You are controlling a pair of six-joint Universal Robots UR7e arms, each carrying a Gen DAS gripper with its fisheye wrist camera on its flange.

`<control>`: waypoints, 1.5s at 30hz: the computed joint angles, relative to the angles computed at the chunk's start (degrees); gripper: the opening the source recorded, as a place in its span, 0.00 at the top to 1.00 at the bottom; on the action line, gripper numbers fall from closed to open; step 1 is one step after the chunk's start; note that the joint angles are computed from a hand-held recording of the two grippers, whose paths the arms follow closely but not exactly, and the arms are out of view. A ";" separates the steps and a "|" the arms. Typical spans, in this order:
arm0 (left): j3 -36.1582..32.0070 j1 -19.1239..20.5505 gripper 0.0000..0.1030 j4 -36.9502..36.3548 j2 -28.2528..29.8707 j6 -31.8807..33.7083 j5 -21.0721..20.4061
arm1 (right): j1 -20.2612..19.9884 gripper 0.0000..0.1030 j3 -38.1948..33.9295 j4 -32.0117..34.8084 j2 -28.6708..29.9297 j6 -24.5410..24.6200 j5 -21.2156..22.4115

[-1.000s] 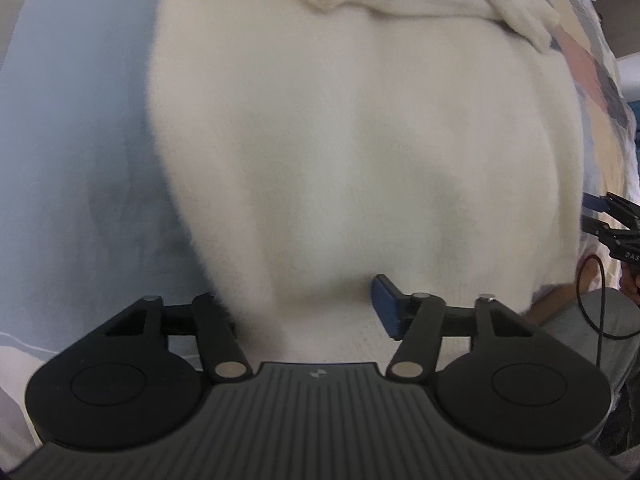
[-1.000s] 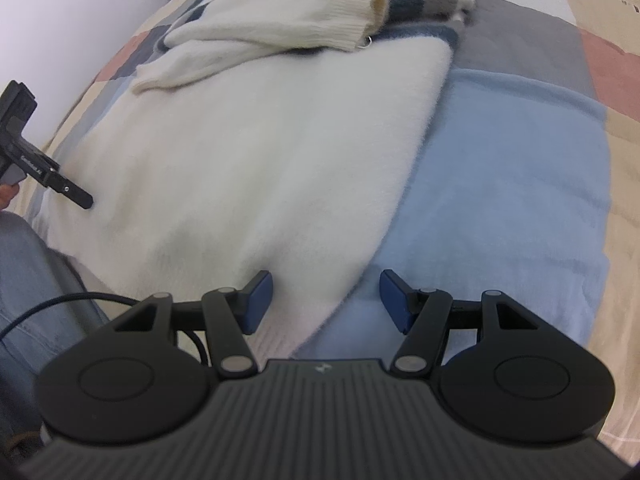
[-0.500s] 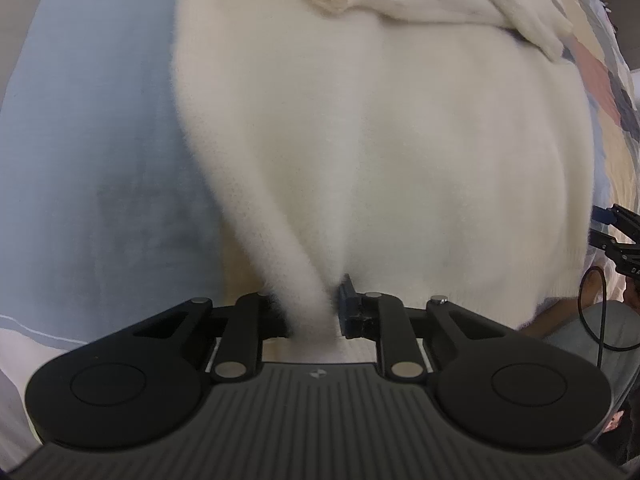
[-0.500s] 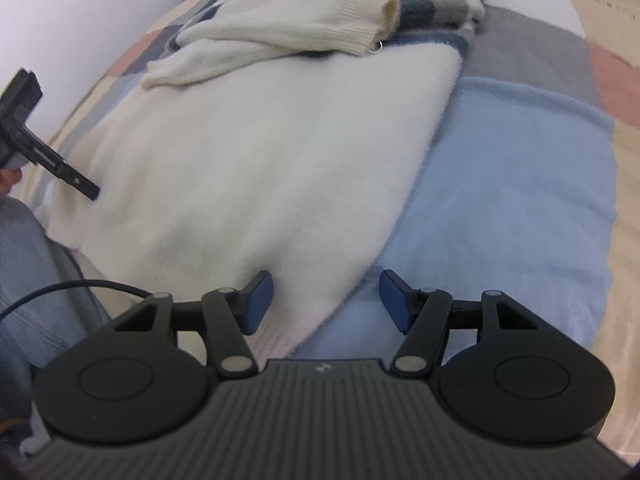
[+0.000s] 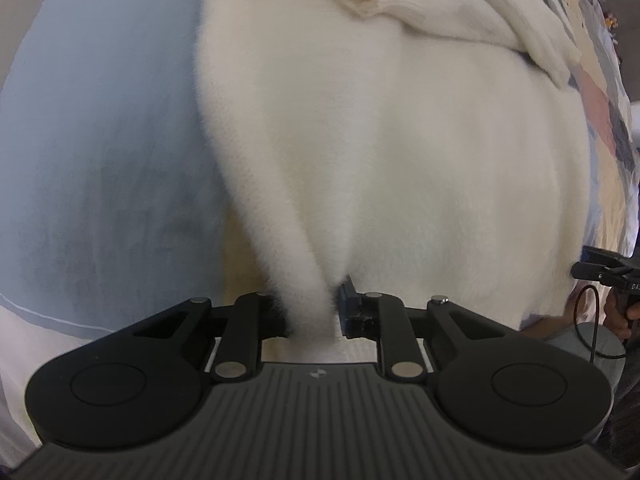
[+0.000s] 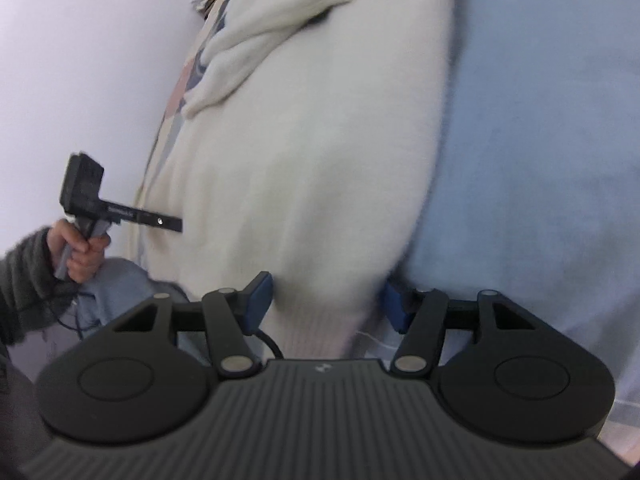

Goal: Fold large clothes
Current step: 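Close the left gripper on the sweater hem while the right gripper grasps the hem too, then lift the hem with both grippers and fold it up toward the collar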

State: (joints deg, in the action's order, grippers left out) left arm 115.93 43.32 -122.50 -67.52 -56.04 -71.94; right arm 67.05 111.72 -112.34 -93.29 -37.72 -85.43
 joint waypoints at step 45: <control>22.91 -26.13 0.93 -28.22 -28.33 -17.61 21.46 | 14.23 0.87 10.43 -16.54 -21.17 6.09 3.24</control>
